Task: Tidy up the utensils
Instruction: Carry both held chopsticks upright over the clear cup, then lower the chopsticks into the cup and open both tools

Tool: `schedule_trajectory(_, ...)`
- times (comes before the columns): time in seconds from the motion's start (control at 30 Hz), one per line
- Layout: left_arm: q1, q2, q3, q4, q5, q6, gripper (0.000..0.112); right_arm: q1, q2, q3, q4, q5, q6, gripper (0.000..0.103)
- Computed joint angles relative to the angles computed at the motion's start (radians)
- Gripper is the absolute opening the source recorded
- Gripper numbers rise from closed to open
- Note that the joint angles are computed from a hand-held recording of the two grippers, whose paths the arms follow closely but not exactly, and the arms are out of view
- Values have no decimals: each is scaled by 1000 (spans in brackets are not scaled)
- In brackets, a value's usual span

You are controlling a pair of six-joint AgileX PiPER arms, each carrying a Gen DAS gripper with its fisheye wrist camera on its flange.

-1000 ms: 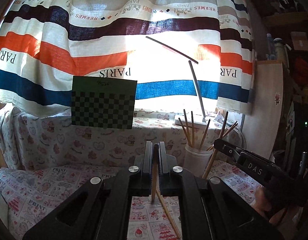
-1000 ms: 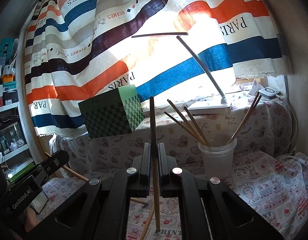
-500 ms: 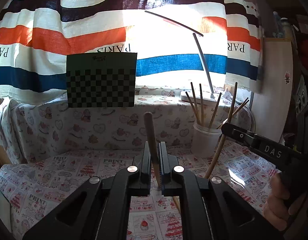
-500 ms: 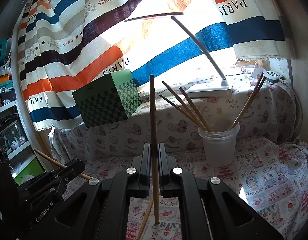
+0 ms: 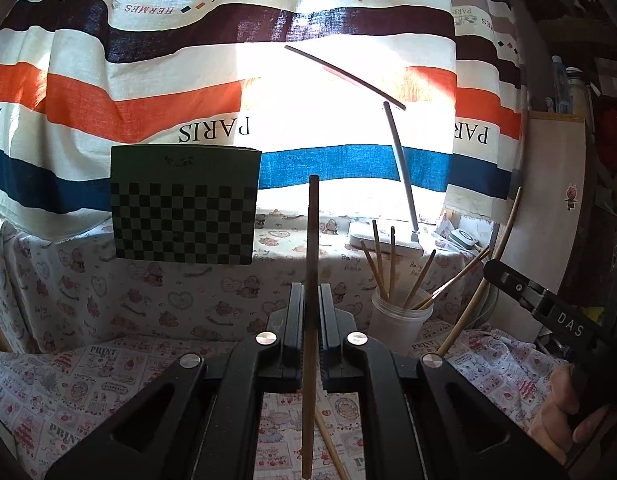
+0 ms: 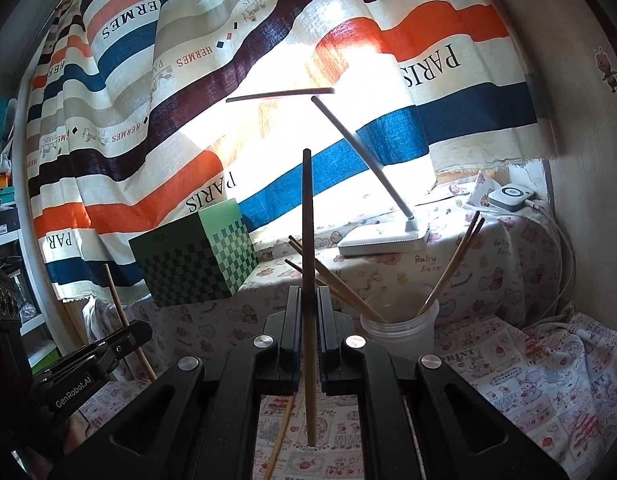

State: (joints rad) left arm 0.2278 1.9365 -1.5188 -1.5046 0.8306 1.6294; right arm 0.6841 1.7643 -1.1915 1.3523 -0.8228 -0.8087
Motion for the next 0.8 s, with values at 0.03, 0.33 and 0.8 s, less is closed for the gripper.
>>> schedule_trajectory(0.03, -12, 7, -37, 24, 2, -46, 5, -9, -17, -1, 8, -6, -40, 7)
schedule_trajectory(0.33, -136, 108, -372, 217, 28, -363, 5, -140, -99, -77, 60, 16, -227, 7)
schedule_trajectory(0.8, -341, 329, -895, 399, -49, -653, 5, -310, 106, -323, 100, 159, -296, 7)
